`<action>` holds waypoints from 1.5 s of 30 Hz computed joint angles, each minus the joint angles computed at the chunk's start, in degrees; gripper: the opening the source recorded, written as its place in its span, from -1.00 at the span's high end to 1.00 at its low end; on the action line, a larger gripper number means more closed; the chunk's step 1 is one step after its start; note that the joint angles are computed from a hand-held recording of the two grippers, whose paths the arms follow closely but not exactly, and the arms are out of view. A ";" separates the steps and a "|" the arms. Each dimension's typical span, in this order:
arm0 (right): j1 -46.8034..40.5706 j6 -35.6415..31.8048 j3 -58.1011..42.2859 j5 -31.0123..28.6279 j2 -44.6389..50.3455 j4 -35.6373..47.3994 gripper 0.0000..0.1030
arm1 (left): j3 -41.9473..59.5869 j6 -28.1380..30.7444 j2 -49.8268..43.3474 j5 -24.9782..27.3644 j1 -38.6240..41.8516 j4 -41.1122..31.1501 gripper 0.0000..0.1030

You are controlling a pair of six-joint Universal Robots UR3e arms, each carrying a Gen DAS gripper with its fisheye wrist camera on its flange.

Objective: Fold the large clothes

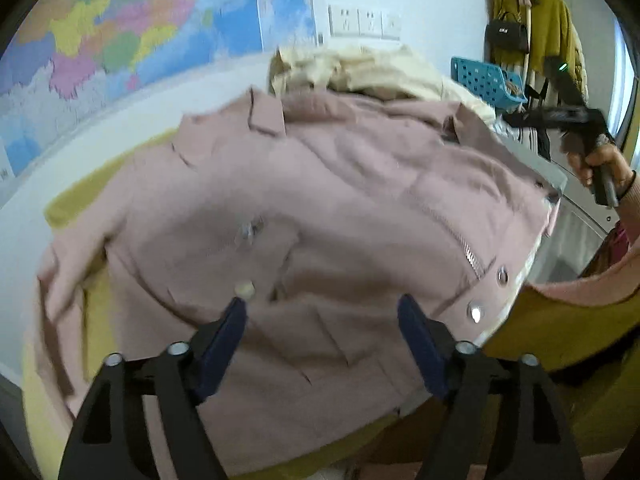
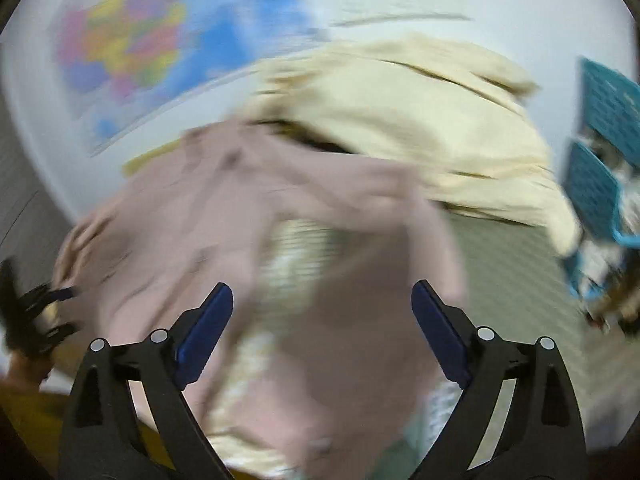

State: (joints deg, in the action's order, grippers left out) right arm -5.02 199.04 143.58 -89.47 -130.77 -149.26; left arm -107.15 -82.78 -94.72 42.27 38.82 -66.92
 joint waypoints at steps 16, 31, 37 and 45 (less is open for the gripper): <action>-30.77 -25.35 -13.25 37.74 -13.40 35.33 0.95 | 23.16 -19.05 -14.33 -0.18 -16.73 4.38 -0.58; 12.98 -10.39 -52.45 36.83 50.47 8.20 0.03 | 66.99 -17.21 -34.27 -8.74 -17.42 -32.70 -0.58; 10.42 -14.44 -56.55 35.10 52.19 13.94 -0.07 | 71.20 -15.42 -38.69 -3.14 -17.56 -37.71 -0.58; 3.77 -13.11 -67.20 14.82 60.18 16.97 -0.27 | 77.23 -17.56 -45.13 6.06 -24.47 -43.13 -0.65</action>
State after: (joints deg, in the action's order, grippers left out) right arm -1.25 185.93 76.38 -74.65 -70.59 -132.30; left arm -29.92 -100.34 -139.85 48.33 14.35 -110.05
